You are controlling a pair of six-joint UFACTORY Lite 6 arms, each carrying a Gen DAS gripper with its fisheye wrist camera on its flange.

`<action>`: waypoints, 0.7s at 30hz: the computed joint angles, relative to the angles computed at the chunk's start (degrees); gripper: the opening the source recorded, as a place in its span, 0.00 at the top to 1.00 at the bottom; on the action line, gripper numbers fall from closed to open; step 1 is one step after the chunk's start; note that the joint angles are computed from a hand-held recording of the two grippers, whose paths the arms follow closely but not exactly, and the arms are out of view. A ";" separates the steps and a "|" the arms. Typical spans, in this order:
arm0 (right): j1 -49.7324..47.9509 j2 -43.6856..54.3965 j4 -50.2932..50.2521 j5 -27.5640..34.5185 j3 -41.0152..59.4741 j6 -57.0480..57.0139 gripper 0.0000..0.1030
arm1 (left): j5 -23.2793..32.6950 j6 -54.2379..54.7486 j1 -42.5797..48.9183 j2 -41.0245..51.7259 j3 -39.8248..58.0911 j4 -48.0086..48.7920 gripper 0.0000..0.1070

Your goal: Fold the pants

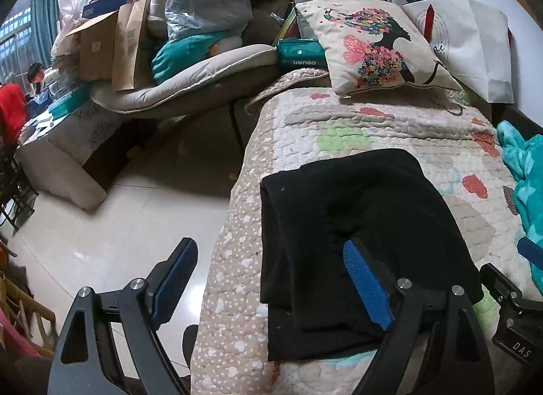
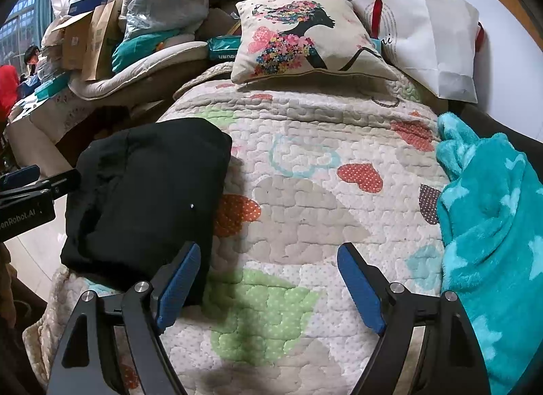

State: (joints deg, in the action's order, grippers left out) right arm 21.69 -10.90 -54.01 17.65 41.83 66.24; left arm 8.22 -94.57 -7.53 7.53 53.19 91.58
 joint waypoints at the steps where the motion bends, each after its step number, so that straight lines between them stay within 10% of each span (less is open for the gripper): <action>1: 0.00 -0.01 -0.04 0.00 -0.02 0.07 0.15 | -0.03 -0.13 -0.10 -0.02 -0.08 0.02 0.18; 21: -0.08 0.06 0.04 -0.14 -0.21 0.04 0.15 | -2.29 15.70 1.38 1.20 0.98 -16.60 0.18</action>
